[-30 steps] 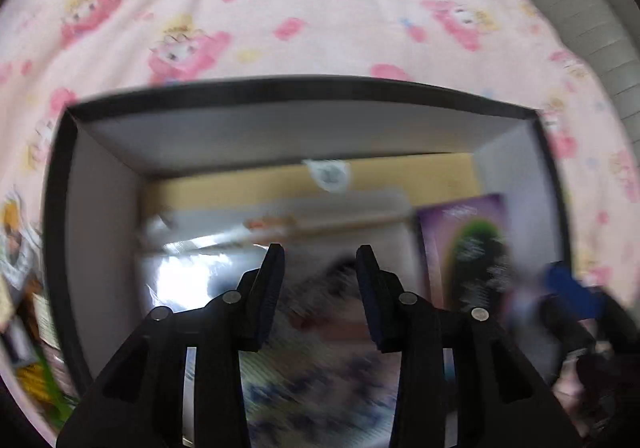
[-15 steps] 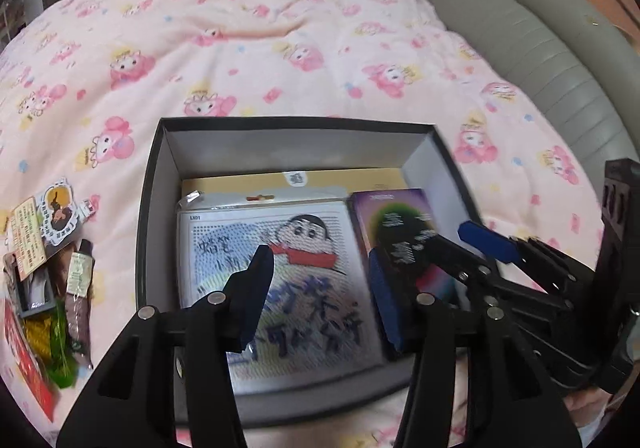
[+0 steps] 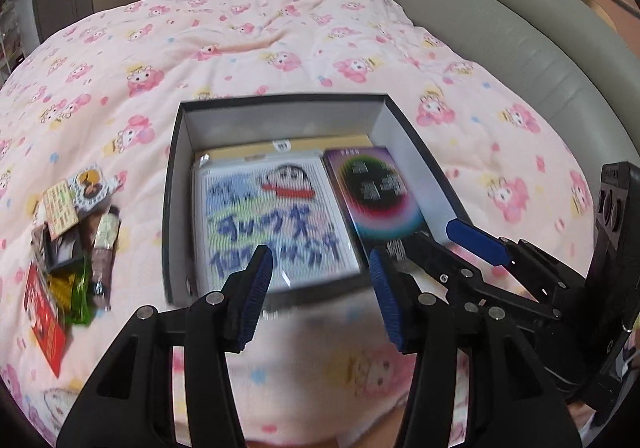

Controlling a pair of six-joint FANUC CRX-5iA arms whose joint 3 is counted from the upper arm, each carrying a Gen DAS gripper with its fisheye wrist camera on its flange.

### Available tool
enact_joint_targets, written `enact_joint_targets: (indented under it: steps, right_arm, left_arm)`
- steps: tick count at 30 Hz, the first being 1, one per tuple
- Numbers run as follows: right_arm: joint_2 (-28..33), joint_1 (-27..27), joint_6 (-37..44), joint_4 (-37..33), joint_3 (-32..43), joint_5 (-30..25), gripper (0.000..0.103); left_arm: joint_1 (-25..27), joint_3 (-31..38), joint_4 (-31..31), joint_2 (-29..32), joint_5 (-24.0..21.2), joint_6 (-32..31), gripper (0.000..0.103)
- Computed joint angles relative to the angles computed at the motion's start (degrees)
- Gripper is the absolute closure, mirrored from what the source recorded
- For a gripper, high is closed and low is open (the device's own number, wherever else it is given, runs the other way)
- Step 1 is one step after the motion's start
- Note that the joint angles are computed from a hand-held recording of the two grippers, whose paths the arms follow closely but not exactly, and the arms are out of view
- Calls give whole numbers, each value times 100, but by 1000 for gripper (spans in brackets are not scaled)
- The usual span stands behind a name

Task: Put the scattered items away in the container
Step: 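Move the left gripper back toward the item pile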

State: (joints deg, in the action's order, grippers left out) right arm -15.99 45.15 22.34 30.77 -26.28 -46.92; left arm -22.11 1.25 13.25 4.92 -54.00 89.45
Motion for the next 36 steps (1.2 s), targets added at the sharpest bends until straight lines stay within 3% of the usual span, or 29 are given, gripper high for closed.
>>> enact_joint_targets:
  steps: [9,18,28,32,36]
  right_arm:
    - [-342,832,-725,399,-222,-519,57]
    - [-68,1267,-505,368,200,-586,57]
    - [1243,1624,721,-367,1506,-170,61]
    - [1836,1603,1757,-1128,2238,76,61]
    - [2422,1390,2656,-2126,2997,83,61]
  left_arm:
    - [42,-616,48,-691,-42,-401,51]
    - [575,-1318,371,-1477,11,-639,52]
    - [2364,-2400,867,-2649,-424,-1230,52]
    - [3348,-2887,1307,-3024,-588,-1645,51]
    - [4115,-3052,1246,-3058,-634,-1470,52]
